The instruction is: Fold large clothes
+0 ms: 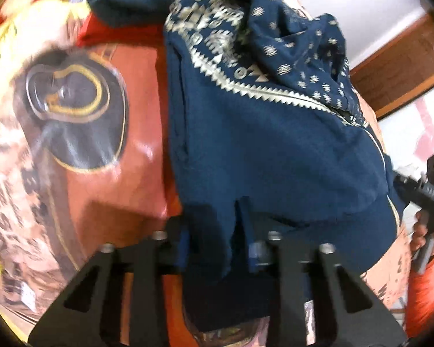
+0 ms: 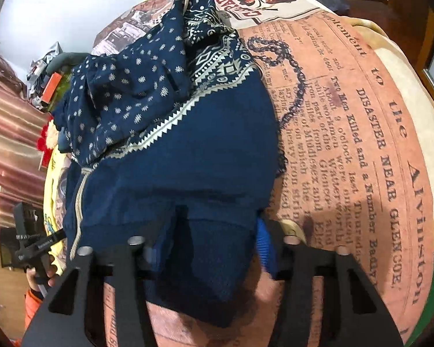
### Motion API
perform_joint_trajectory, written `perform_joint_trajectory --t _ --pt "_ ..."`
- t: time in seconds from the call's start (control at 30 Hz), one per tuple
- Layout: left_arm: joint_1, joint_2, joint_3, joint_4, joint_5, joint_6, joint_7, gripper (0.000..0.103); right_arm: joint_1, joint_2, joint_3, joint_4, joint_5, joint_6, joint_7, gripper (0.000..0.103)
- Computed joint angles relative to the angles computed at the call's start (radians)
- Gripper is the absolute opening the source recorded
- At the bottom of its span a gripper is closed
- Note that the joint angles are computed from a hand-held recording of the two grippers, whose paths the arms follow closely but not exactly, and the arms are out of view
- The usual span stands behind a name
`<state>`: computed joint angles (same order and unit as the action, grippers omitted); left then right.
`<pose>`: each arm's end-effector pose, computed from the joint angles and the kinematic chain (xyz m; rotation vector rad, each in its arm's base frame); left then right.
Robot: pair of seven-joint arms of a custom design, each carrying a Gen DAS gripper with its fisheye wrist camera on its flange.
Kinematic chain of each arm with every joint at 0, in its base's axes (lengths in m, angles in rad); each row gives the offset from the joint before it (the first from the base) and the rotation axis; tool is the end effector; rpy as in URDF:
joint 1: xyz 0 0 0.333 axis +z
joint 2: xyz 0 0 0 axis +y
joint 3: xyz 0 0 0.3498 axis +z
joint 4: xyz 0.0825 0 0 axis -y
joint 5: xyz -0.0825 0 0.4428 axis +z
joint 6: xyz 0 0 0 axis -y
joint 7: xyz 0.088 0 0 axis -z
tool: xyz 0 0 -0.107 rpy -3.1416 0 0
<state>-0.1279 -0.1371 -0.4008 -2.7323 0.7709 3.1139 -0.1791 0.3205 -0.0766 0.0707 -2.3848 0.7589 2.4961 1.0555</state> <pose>0.3548 -0.2713 0.2857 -2.4984 1.5767 -0.7757 0.5045 0.2037 0.3615 -2.1465 1.5310 0.2670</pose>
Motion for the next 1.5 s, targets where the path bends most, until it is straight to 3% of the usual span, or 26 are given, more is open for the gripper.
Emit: perform_joint_trajectory --t 0.03,0.07,0.13,0.3,0.43,0.5,0.57,0.7,0.8,1.03,1.17,1.27,1.4,1.5 --pt "0.021 -0.007 -0.022 0.008 0.033 -0.004 -0.027 0.010 0.001 0.004 -0.004 0.007 0.028 -0.013 -0.019 0.022" --pt "0.049 -0.017 -0.048 0.014 0.080 0.000 -0.069 0.009 0.000 0.008 -0.009 0.017 0.063 -0.040 -0.041 0.017" --pt "0.039 -0.048 -0.051 0.022 0.093 -0.024 -0.075 0.008 -0.002 0.017 -0.009 0.035 0.089 -0.065 -0.054 0.012" --pt "0.054 -0.155 -0.058 0.036 0.115 -0.041 -0.067 0.007 0.009 0.001 0.004 0.060 0.147 -0.015 -0.112 0.011" --pt "0.151 -0.266 -0.107 0.057 0.158 -0.044 -0.061 0.007 0.031 -0.013 0.012 0.093 0.226 0.064 -0.195 0.007" --pt "0.172 -0.319 -0.115 0.070 0.160 -0.097 -0.033 0.007 0.042 -0.004 0.015 0.125 0.248 0.096 -0.224 0.006" --pt "0.209 -0.329 -0.135 0.111 0.190 -0.145 -0.028 0.007 0.045 0.019 0.014 0.175 0.272 0.102 -0.243 0.006" --pt "0.288 -0.293 -0.136 0.188 0.295 -0.145 -0.078 0.007 0.043 0.079 0.022 0.269 0.357 0.134 -0.292 0.006" --pt "0.331 -0.242 -0.134 0.247 0.400 -0.176 -0.146 0.007 0.041 0.150 0.041 0.353 0.367 0.203 -0.302 0.006" --pt "0.361 -0.026 -0.050 0.344 0.521 -0.219 -0.254 0.007 0.026 0.368 0.068 0.565 0.159 0.256 -0.120 0.006" --pt "0.327 0.131 0.012 0.409 0.471 -0.259 -0.167 0.008 0.032 0.482 0.060 0.655 -0.010 0.236 -0.002 0.006" --pt "0.295 0.192 0.053 0.432 0.501 -0.249 -0.170 0.010 0.042 0.554 0.046 0.699 -0.133 0.198 0.079 0.007" --pt "0.241 0.201 0.092 0.439 0.504 -0.251 -0.072 0.014 0.047 0.587 0.034 0.707 -0.268 0.166 0.160 0.014" --pt "0.194 0.167 0.102 0.420 0.359 -0.292 0.138 0.032 0.058 0.543 0.019 0.656 -0.339 0.177 0.243 0.018"
